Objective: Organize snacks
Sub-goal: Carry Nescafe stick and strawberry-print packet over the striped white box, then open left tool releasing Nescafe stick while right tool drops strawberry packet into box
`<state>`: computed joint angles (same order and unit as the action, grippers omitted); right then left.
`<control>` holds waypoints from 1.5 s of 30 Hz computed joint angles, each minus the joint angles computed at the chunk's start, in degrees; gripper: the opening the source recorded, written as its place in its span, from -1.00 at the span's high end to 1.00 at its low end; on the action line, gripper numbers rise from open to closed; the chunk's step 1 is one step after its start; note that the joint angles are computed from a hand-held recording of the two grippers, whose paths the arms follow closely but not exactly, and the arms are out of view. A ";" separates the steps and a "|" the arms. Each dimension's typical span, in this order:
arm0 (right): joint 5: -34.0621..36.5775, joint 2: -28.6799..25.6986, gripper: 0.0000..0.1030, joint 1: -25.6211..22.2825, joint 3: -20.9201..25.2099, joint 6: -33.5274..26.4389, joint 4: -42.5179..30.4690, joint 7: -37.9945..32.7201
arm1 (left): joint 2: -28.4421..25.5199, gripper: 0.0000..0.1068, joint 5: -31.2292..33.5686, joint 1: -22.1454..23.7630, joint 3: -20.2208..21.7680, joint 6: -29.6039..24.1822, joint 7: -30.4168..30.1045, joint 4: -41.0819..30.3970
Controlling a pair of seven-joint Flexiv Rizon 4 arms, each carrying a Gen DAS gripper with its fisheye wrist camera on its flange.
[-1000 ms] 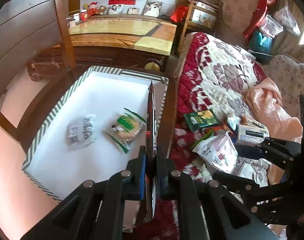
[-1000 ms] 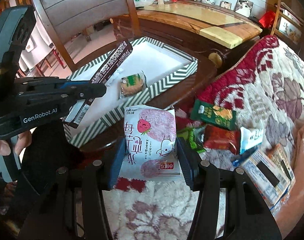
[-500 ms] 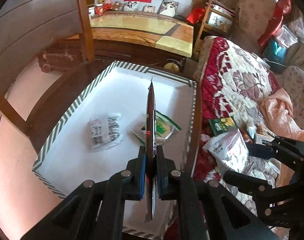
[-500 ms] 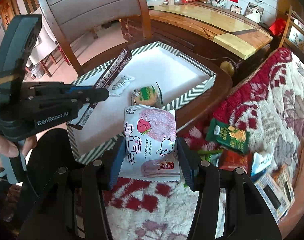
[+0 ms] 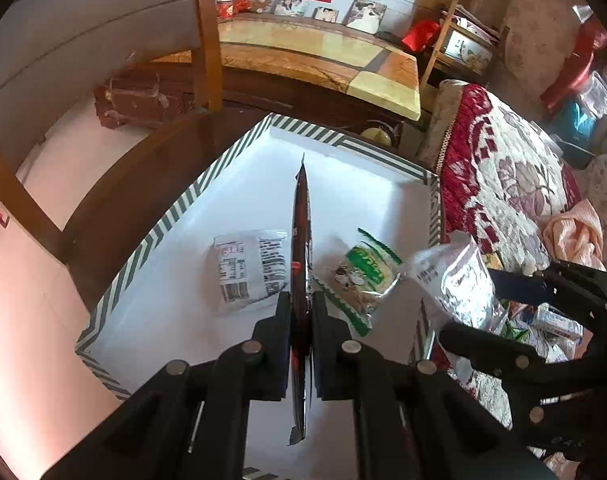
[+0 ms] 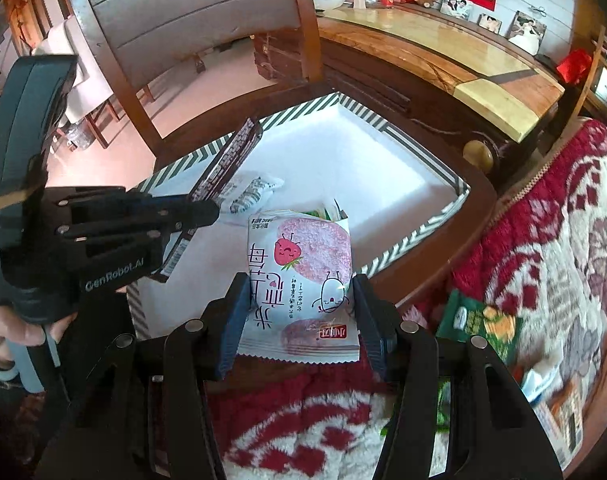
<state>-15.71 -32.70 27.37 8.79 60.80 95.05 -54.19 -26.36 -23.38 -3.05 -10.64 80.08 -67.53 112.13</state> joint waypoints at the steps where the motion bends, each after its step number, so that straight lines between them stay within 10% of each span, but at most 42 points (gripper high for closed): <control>1: 0.13 -0.41 0.01 -0.15 0.12 -0.31 -0.61 -0.34 | -0.14 0.81 -0.01 -0.03 0.17 -0.03 -0.24 -0.09; 35: 5.76 -14.57 -0.02 -0.55 -0.39 -7.92 -19.58 -5.93 | -3.93 0.77 5.94 -3.58 6.23 -5.47 -8.46 -5.50; 40: 5.41 -13.61 -0.02 -0.21 -1.06 -6.22 -17.91 -4.62 | -4.00 -0.03 8.37 -4.54 7.95 -5.43 -12.07 -6.03; 45: 5.68 -11.64 -0.02 -0.52 -0.98 -3.87 -15.31 -2.10 | -2.92 -0.24 9.09 -4.07 7.45 -3.01 -12.96 -4.63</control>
